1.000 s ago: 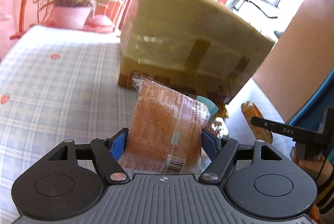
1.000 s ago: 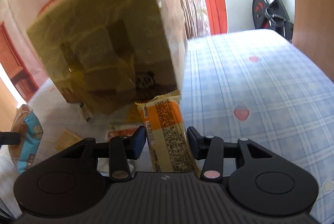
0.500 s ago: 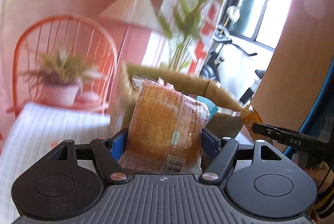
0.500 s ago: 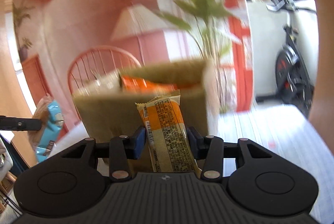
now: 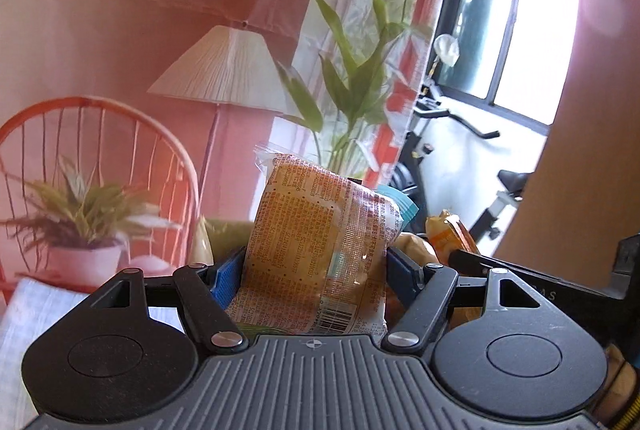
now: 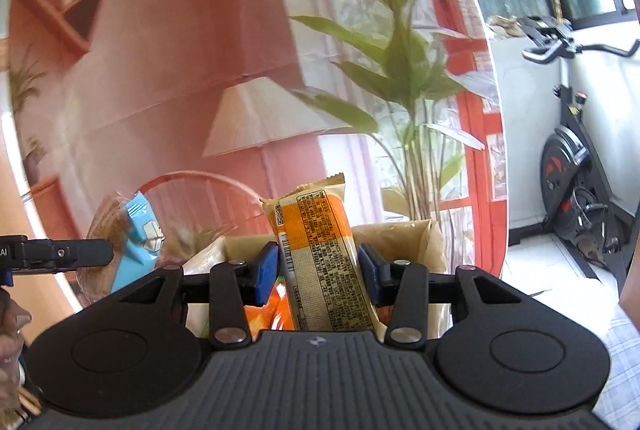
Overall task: Organize snacks
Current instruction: 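Open both grippers over the box to drop the bread pack and wafer bar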
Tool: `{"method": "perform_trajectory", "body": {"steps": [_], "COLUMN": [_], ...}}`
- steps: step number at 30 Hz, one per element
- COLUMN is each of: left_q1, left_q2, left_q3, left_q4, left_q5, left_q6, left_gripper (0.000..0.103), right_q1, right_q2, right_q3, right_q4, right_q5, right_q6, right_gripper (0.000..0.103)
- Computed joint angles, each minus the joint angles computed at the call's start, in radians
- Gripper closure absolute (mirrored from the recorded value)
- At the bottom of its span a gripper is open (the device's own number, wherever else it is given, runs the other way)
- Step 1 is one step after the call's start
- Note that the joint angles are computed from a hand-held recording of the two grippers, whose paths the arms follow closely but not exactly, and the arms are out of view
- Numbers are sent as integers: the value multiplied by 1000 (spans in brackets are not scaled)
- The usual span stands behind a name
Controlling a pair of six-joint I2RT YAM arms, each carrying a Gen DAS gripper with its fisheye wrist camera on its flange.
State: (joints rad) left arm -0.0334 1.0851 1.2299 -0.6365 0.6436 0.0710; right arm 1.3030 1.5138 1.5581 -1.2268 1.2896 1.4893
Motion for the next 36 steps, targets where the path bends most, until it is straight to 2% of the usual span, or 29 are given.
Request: {"method": "perform_trajectory", "body": {"steps": [3,7,13,19,22,26,28,36], "left_q1": [-68,-134,-167,-151,-154,-134,-135,-90], "left_q2": [71,120,168,191,197,189,177,119], "left_q3": [26,12,-3,3,11,26,30,50], "left_q4": [28,51,67,40,36,20,17,-48], "left_q5": [-79,-165,-218,-179,-193,-150,-153,-108], "left_q6": [-5,20,36,61,59,57,61,107], "left_gripper": [27,27,27,26,26,20,19,19], "right_q1": [-69,-123,-165,-176,-167,-152,-142,-82], "right_q2": [-5,18,41,65,85,95,100,136], "right_q3": [-28,-38,-57,-50,-26,-7,6,94], "right_q4": [98,132,161,143,98,73,57,-69], "right_q5": [-49,-104,-162,-205,-209,-198,-187,-140], "right_q6": [-74,-122,-150,-149,-124,-119,-119,-65], "right_gripper": [57,57,57,57,55,51,48,48]}}
